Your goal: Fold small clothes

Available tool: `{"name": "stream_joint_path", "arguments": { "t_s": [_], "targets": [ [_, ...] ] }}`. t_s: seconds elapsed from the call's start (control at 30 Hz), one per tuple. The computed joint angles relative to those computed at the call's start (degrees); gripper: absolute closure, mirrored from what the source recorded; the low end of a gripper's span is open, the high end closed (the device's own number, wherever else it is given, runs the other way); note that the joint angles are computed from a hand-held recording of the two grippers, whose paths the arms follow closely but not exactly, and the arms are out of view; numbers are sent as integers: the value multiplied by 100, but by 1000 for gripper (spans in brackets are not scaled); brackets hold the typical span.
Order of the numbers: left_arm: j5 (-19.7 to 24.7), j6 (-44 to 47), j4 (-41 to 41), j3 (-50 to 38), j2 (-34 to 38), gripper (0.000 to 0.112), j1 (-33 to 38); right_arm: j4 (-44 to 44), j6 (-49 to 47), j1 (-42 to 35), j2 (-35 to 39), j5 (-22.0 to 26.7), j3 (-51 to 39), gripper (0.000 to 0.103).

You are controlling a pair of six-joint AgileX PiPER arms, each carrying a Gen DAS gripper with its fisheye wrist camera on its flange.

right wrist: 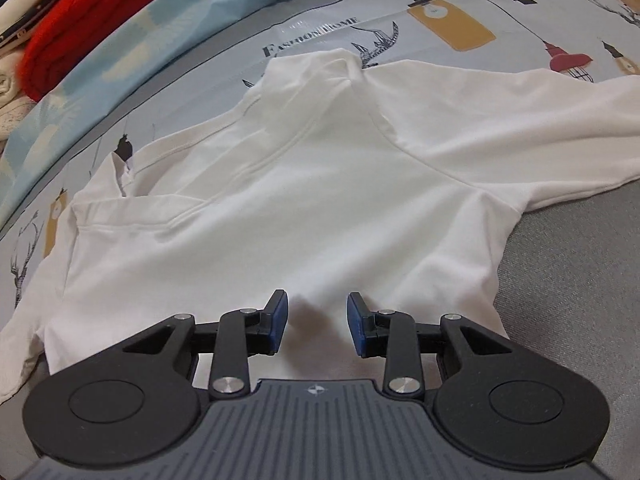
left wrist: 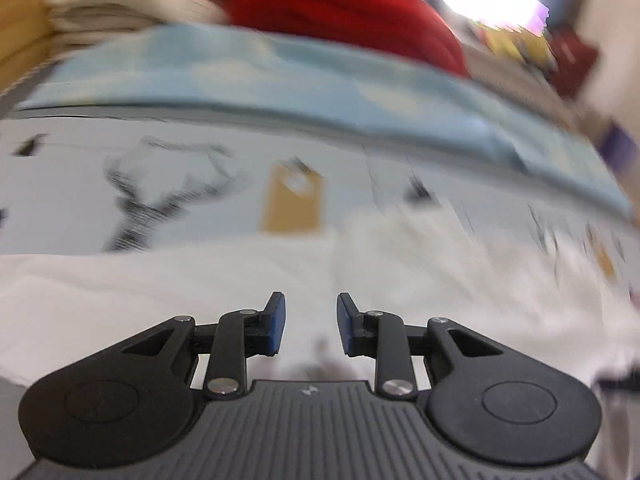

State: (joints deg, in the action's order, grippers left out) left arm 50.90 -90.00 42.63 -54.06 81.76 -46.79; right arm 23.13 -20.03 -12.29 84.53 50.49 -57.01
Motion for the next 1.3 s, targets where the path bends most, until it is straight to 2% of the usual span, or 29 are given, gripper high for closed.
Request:
{"name": "stream_joint_path", "arguments": {
  "t_s": [0.07,0.1,0.13,0.23,0.27,0.33,0.4,0.43,0.47,0.5,0.53,0.6,0.63,0.67,0.73,0.83,0.87,0.9,0.93,1.0,1.1,1.13,1.23,1.3],
  "targets": [
    [95,679,-728,-172,411,80,187,-83,93,-60,54,15,-39,69],
    [412,860,-1173,-270,649,78,309,-98,127,-113,73,12,-51,69],
    [632,811,-1388,-251,709,70,405,-125,184,-154,95,31,-105,69],
    [962,571,-1238,-491,545,74,257,-172,252,-287,78,34,-201,69],
    [902,346,-1025,-378,395,74,51,-180,239,-335,54,27,-209,69],
    [370,283,-946,-251,136,74,-42,-157,166,-449,33,68,-232,69],
    [-418,502,-1319,43,-137,74,-4,-134,136,-550,8,145,-243,69],
    [-509,750,-1574,19,-66,74,-3,-110,92,-599,-11,192,-241,69],
    [-371,1189,-1911,-156,193,76,35,-107,63,-625,-36,218,-226,69],
    [-4,1540,-2120,-298,525,78,59,-142,54,-638,-58,240,-215,69],
    [316,1662,-2173,-365,723,73,-12,-205,54,-645,-75,256,-206,69],
    [627,1558,-2200,-513,680,74,-114,-403,134,-641,-87,258,-192,69],
    [794,1455,-2152,-642,657,79,-207,-492,196,-656,-86,256,-185,69],
    [877,1474,-2049,-774,607,80,-285,-550,261,-676,-97,257,-177,69],
    [711,1606,-2023,-848,501,80,-479,-516,179,-760,-135,312,-195,69],
    [204,2326,-2600,-719,498,80,-463,-417,-70,-827,-218,467,-188,69],
    [275,2701,-2829,-740,622,80,-451,-468,-74,-830,-202,523,-181,69],
    [576,2884,-2918,-823,752,80,-600,-631,-13,-796,-179,551,-161,69],
    [775,2933,-2789,-868,896,74,-749,-825,85,-744,-163,549,-125,69],
    [780,2857,-2799,-901,809,75,-764,-926,121,-792,-136,560,-77,69],
    [232,2890,-2827,-683,499,75,-848,-875,-19,-816,-285,611,-69,69],
    [204,3018,-3032,-625,533,74,-826,-905,-49,-804,-282,609,-56,69],
    [426,2930,-2979,-694,719,73,-977,-1097,56,-788,-242,529,82,69],
    [506,2174,-2264,-672,510,72,-1159,-1044,223,-739,-394,557,42,69]
  ]
}}
